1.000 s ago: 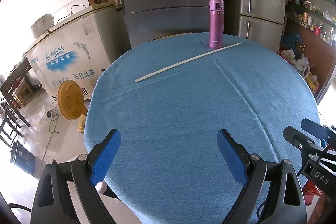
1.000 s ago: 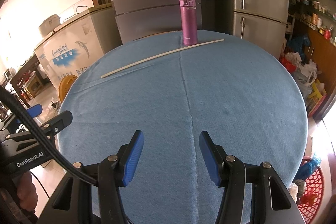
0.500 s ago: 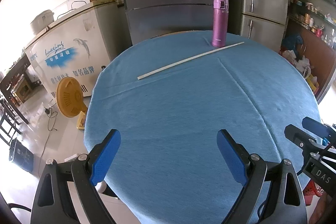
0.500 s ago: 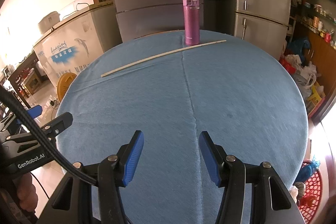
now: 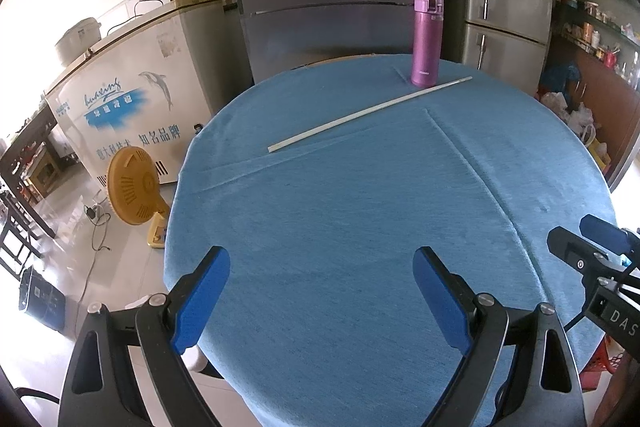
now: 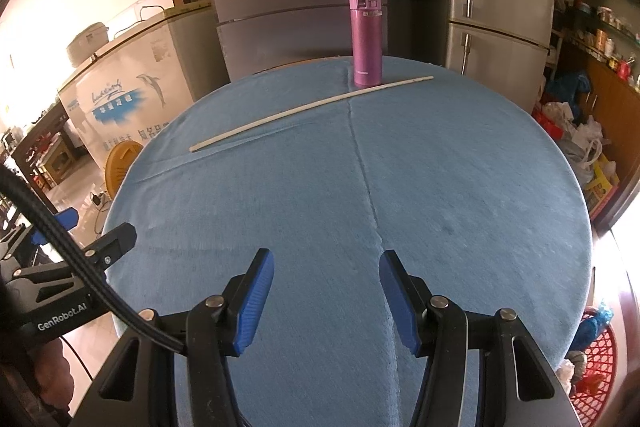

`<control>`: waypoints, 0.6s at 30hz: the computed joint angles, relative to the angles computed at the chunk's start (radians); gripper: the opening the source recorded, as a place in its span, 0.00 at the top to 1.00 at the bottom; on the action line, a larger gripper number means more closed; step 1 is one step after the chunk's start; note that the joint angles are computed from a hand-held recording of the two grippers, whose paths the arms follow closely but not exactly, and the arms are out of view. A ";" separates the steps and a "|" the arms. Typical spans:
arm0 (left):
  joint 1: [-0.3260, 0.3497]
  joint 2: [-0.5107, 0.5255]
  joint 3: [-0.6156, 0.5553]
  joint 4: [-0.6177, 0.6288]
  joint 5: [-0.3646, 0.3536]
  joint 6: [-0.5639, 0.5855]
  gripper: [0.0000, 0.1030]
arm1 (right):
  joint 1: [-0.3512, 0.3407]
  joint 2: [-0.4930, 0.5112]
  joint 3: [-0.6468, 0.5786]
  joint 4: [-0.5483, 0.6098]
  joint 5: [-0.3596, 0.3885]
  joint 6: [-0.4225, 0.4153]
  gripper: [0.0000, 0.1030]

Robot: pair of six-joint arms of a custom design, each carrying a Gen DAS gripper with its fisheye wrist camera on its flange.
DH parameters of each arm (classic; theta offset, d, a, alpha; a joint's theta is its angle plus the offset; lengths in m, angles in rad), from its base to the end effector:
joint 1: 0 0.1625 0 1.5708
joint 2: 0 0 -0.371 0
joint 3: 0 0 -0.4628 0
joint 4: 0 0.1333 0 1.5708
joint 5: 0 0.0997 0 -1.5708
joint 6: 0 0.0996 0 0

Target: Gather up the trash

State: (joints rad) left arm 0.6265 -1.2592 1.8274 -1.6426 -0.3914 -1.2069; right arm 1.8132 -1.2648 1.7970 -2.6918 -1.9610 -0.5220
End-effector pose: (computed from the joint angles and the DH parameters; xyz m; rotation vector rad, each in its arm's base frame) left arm -0.3324 -0.5188 0.1857 0.0746 2.0321 -0.9389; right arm 0.2474 -0.6029 0.2602 0.8226 -2.4628 0.7068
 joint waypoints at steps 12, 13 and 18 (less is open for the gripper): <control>-0.015 0.015 -0.029 0.095 0.005 -0.078 0.10 | -0.006 -0.020 0.015 -0.001 0.027 0.007 0.43; -0.021 0.020 -0.035 0.111 0.008 -0.089 0.10 | -0.007 -0.030 0.021 -0.005 0.034 0.006 0.43; -0.061 0.036 -0.054 0.190 0.023 -0.155 0.10 | -0.016 -0.083 0.056 -0.021 0.066 0.003 0.43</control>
